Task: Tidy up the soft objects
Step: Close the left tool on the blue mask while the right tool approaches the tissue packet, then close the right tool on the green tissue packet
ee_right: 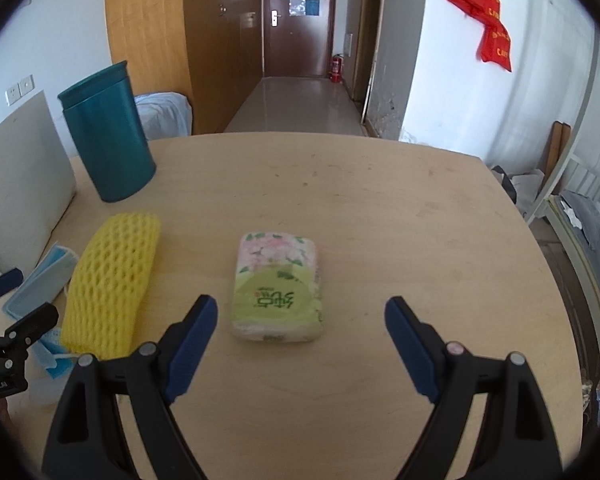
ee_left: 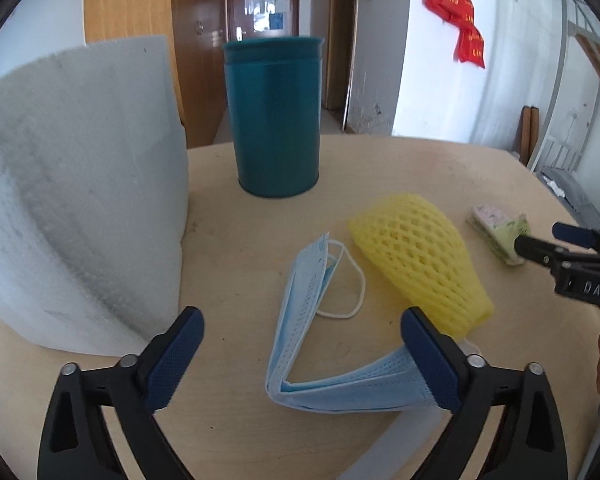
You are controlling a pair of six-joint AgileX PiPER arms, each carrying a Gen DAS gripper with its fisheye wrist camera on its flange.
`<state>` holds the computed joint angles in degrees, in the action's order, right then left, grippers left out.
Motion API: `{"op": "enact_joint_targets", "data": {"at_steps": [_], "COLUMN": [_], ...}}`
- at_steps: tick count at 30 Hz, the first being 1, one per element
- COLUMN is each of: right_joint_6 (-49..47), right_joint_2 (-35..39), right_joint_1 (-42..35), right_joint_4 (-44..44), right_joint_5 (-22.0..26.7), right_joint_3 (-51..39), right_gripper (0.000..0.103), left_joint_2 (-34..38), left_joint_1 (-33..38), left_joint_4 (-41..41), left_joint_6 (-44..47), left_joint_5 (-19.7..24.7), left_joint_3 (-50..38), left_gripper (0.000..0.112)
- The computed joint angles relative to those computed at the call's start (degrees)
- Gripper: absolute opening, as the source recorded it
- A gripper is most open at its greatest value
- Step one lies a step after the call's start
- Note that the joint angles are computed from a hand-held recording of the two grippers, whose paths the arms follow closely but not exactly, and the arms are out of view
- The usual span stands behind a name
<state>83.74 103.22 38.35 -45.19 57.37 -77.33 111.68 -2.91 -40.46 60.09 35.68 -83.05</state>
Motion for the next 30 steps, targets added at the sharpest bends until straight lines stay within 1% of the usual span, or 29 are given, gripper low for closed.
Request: {"op": "enact_joint_targets", "data": {"at_steps": [3, 7, 9, 10, 11, 12, 15, 17, 19, 21, 23, 26, 30], "right_joint_6": [0.0, -0.8, -0.6, -0.5, -0.6, -0.7, -1.2, -1.9, -2.3, -2.6, -3.3, -3.8, -4.2], "right_joint_2": [0.1, 0.4, 0.4, 0.5, 0.8, 0.9, 1.5, 2.1, 2.6, 3.1, 3.8, 4.3, 5.1], "right_joint_1": [-0.5, -1.5, -1.4, -1.3, -1.3, -1.4, -1.8, -2.0, -2.1, -2.2, -2.3, -2.7, -3.0], "right_joint_4": [0.3, 1.0, 0.7, 0.4, 0.3, 0.4, 0.9, 1.2, 1.5, 1.8, 2.0, 2.3, 2.4], "right_joint_5": [0.1, -0.7, -0.8, -0.8, -0.6, -0.8, -1.4, -1.1, -1.0, -0.9, 0.0, 0.0, 0.7], "right_joint_3": [0.0, -0.1, -0.1, -0.2, -0.6, -0.6, -0.9, -1.7, -2.2, -2.7, -3.6, -4.2, -5.2], "right_gripper": [0.088, 0.088, 0.088, 0.088, 0.088, 0.088, 0.088, 0.088, 0.088, 0.088, 0.088, 0.088, 0.088], "left_joint_2": [0.4, 0.6, 0.3, 0.3, 0.4, 0.3, 0.6, 0.5, 0.8, 0.9, 0.5, 0.5, 0.5], "left_joint_1": [-0.2, -0.4, -0.5, -0.5, -0.5, -0.6, -0.8, -0.7, -0.3, 0.0, -0.2, -0.3, -0.4], "left_joint_4": [2.5, 3.1, 3.4, 3.6, 3.9, 4.2, 5.7, 5.8, 4.9, 4.3, 4.5, 4.6, 4.6], "left_joint_6": [-2.7, -2.7, -2.4, -2.4, -2.7, -3.1, -4.5, -5.0, -4.8, -4.6, -4.5, -4.3, -3.6], "left_joint_5": [0.2, 0.3, 0.1, 0.3, 0.3, -0.1, -0.5, -0.7, 0.4, 0.9, -0.1, -0.5, -0.3], "left_joint_3": [-0.8, -0.9, -0.5, -0.5, -0.6, -0.4, -0.8, -0.8, -1.3, -1.6, -0.8, -0.6, -0.5], "left_gripper": [0.087, 0.079, 0.071, 0.069, 0.065, 0.056, 0.044, 0.04, 0.038, 0.032, 0.026, 0.022, 0.02]}}
